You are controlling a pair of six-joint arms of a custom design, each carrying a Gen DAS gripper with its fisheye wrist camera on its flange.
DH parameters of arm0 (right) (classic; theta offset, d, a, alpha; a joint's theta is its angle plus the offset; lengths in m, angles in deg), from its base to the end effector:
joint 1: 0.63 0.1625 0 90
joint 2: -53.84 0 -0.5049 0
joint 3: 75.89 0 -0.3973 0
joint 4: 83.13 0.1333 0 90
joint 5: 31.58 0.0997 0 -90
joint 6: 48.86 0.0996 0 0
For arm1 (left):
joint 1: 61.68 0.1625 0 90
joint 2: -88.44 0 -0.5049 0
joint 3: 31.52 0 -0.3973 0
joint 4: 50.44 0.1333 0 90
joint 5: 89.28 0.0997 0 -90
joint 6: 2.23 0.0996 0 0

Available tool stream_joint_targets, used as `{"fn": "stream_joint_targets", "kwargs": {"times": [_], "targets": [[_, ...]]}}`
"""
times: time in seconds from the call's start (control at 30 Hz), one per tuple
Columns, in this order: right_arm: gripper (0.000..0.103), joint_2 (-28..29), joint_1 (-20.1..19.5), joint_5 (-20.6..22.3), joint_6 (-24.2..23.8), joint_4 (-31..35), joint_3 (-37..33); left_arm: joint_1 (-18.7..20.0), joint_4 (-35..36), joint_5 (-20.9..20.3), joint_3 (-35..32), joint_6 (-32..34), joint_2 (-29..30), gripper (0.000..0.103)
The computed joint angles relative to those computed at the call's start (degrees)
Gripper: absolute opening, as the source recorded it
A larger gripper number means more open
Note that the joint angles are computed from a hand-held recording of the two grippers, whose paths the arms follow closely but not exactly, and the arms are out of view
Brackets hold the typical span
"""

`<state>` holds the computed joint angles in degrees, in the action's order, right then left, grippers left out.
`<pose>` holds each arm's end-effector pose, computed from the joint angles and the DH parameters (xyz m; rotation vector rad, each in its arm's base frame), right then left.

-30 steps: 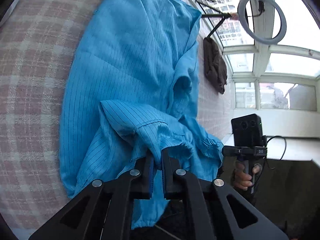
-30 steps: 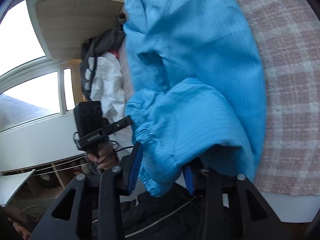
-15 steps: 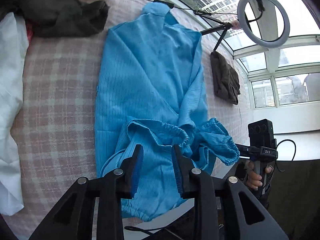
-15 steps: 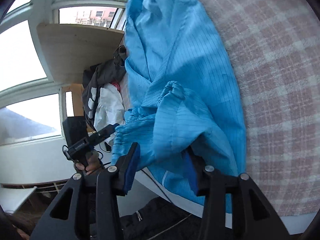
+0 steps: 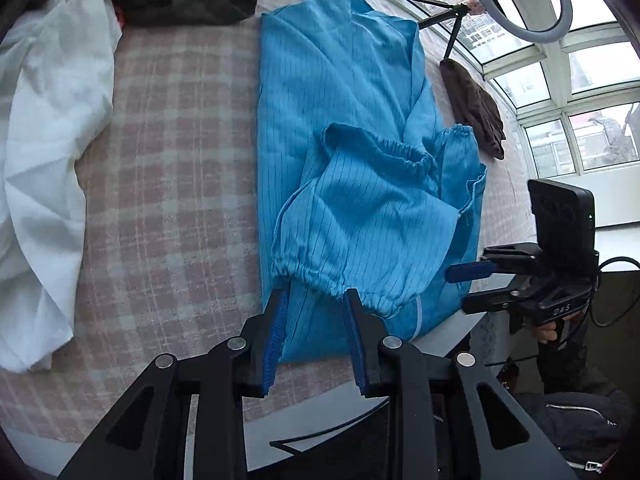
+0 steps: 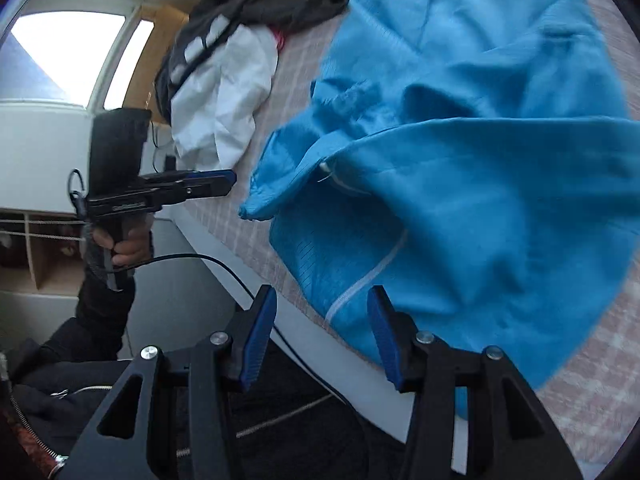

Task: Fold clothes
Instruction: 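Release the folded hem and smooth it with both tools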

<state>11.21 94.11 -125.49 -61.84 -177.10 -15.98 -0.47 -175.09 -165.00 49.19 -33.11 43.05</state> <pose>0.1942 -0.8117 0.2668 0.4848 -3.0305 -0.3647 -0.2360 -0.7573 0.1946 -0.0510 2.9145 -0.1669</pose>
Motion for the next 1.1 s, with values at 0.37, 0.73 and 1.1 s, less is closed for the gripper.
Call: {"fn": "stream_joint_targets", "kwargs": {"times": [0.37, 0.73, 1.1], "targets": [[0.048, 5.3, -2.9, 11.7, 2.6, -1.3, -13.5, 0.0, 1.1, 6.7, -4.1, 4.6, 3.3, 0.027], [0.06, -11.0, -8.1, -6.7, 3.6, -26.2, 9.4, -0.9, 8.6, 14.9, -15.5, 13.6, 12.3, 0.034], [0.051, -6.0, -6.2, -11.6, -4.4, -25.5, 5.7, -0.1, 7.3, 13.1, -16.9, 14.9, 13.8, 0.009]]}}
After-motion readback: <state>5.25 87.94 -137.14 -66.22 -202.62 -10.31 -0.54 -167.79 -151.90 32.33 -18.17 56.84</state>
